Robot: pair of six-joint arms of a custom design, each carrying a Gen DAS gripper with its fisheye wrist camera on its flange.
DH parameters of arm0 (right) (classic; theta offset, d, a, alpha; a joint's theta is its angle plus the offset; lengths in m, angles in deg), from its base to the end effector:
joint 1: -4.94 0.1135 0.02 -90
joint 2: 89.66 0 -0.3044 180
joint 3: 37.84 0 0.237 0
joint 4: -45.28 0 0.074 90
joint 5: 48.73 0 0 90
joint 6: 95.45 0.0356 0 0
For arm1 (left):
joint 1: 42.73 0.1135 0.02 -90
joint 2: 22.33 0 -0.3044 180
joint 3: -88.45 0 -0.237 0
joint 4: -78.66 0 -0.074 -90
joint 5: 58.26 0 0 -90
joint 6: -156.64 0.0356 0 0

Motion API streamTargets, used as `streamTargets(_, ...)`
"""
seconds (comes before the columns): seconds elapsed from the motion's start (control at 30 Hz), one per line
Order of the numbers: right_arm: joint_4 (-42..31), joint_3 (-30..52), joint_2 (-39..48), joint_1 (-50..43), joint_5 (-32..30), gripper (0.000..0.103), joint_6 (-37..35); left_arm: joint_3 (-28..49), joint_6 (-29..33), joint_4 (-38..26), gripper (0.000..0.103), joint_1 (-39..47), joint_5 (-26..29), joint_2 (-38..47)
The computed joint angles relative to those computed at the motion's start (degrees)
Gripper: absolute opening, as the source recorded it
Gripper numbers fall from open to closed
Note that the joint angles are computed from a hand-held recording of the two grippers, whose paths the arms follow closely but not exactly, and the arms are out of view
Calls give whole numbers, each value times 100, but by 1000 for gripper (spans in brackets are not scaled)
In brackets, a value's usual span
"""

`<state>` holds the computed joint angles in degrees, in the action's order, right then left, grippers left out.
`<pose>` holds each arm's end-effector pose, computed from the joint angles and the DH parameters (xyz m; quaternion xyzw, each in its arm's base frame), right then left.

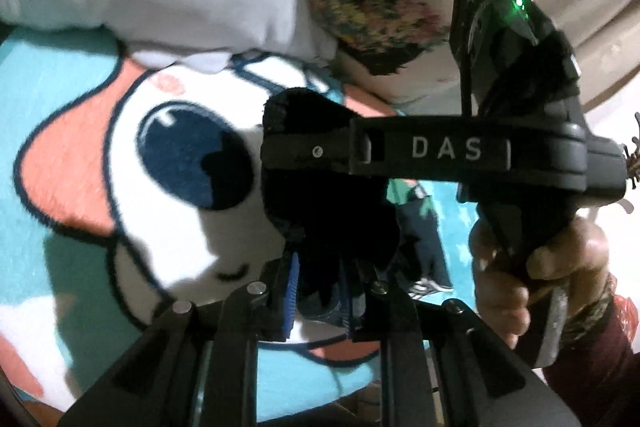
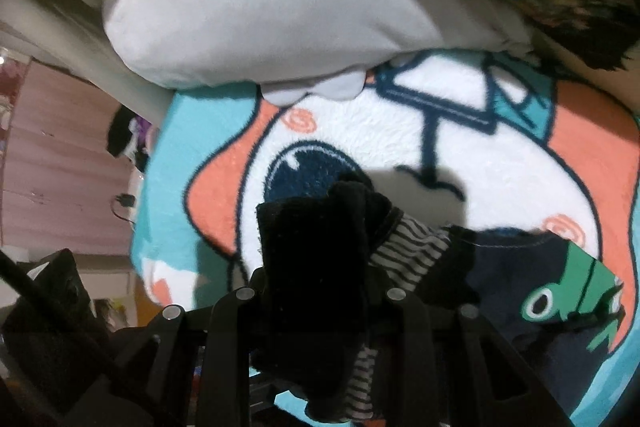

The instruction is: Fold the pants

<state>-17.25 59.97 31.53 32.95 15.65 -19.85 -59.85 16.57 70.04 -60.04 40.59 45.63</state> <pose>0.3483 0.2027 0.1740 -0.3599 0.9056 0.2241 0.0083 0.1647 -0.0571 0.1784 -0.2313 0.8917 -0.2715 0.2787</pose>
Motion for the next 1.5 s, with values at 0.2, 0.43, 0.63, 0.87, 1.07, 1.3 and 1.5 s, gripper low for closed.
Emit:
streamTargets(0.2, 5, -285, -399, -785, -511, 30, -257, 824, -40, -287, 17, -733, -333, 500)
streamTargets(0.43, -124, -382, -399, -1928, -914, 30, -644, 2012, 71, -482, 17, -1521, -578, 1729)
streamTargets(0.63, -355, -237, -16, -2889, -1243, 30, -1094, 3034, 178, -752, 17, -1884, -553, 2817)
streamTargets(0.87, -492, -104, 517, -3601, -1597, 35, -1505, 3444, 180, -1094, 17, -2148, -678, 2930)
streamTargets(1.07, -323, -67, 572, -4037, -1567, 46, -1556, 3157, -11, -1417, 35, -2156, -1130, 2440)
streamTargets(1.3, 86, -322, -136, -4661, -2340, 47, -1291, 3120, -216, -1654, 36, -1994, -1200, 2855)
streamTargets(1.5, -1491, -172, 233, -4407, -3121, 44, -2258, 3468, -216, -1695, 36, -2129, -1099, 3479)
